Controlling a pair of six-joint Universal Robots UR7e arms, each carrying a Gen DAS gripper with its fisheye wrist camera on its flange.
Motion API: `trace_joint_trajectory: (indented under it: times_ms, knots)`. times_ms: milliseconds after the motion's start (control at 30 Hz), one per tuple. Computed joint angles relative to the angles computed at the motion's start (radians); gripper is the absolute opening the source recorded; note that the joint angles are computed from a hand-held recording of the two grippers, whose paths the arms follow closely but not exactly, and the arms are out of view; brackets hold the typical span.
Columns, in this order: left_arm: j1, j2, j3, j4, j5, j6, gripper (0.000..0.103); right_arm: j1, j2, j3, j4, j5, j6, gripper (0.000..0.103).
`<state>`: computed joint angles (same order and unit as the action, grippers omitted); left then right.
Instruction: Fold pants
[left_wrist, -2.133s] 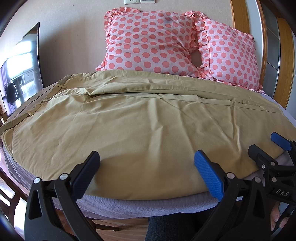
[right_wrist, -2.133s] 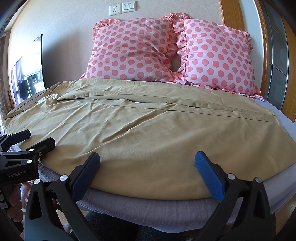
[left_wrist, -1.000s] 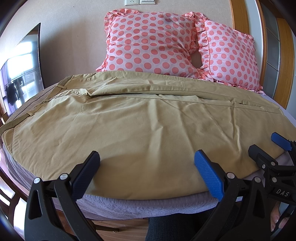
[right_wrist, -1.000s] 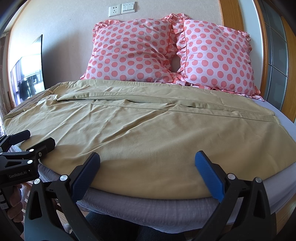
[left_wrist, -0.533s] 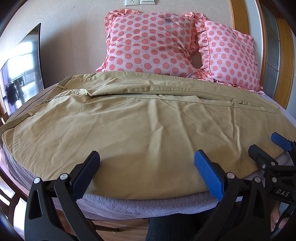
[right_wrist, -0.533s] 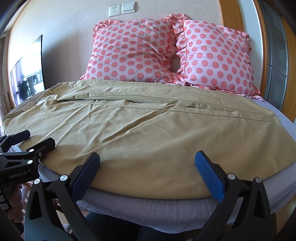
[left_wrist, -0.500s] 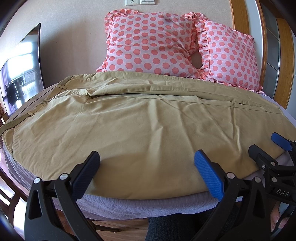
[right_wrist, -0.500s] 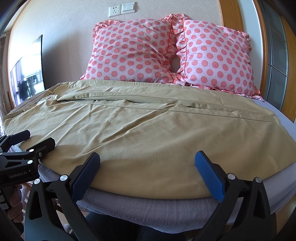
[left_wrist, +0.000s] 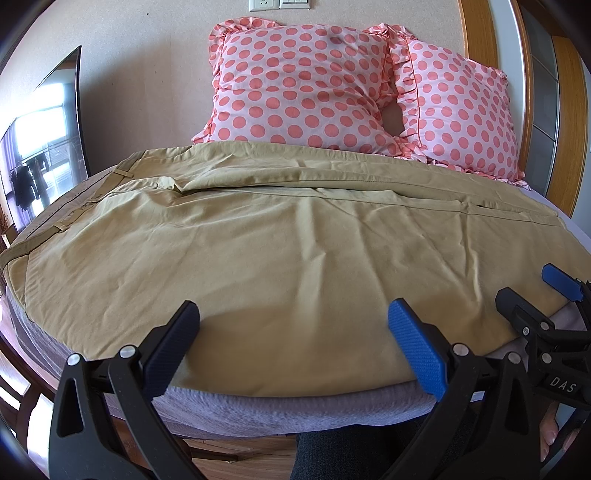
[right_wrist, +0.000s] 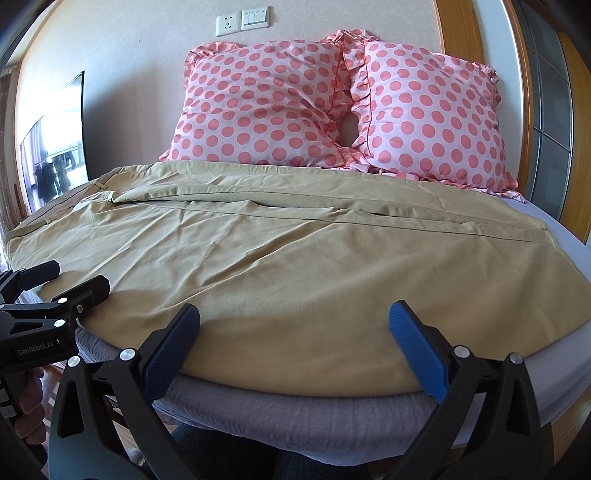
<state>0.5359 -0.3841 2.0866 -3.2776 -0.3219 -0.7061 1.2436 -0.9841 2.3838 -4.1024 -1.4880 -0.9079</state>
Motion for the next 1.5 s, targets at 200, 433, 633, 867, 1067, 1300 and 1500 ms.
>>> trace_joint_trajectory:
  times_ms: [200,433,633,867,1067,1300,1500]
  knots:
    - [0.002,-0.029,0.009,0.069,-0.020,-0.044,0.101,-0.021,0.025,0.010,-0.049,0.042,-0.010,0.102]
    - [0.028,-0.100,-0.021,0.168,-0.080,-0.048,0.101,0.024,-0.136,-0.083,0.129,0.051,0.066,0.102]
    - [0.042,-0.076,-0.095,0.016,-0.037,0.141,0.101,0.143,-0.088,-0.551,0.427,-0.383,0.238,0.102]
    - [0.066,-0.063,-0.131,-0.044,-0.045,0.221,0.101,0.117,0.138,-1.208,1.160,-0.667,0.760,0.083]
    - [0.086,-0.065,-0.135,-0.029,-0.053,0.228,0.101,0.120,0.343,-1.570,1.362,-0.812,0.892,0.079]
    - [0.107,-0.071,-0.127,-0.070,-0.094,0.250,0.101,0.113,0.418,-1.590,1.207,-0.928,0.784,0.052]
    - [0.111,-0.069,-0.121,-0.121,-0.126,0.263,0.101,0.016,0.220,-1.286,1.095,-0.563,0.907,0.004]
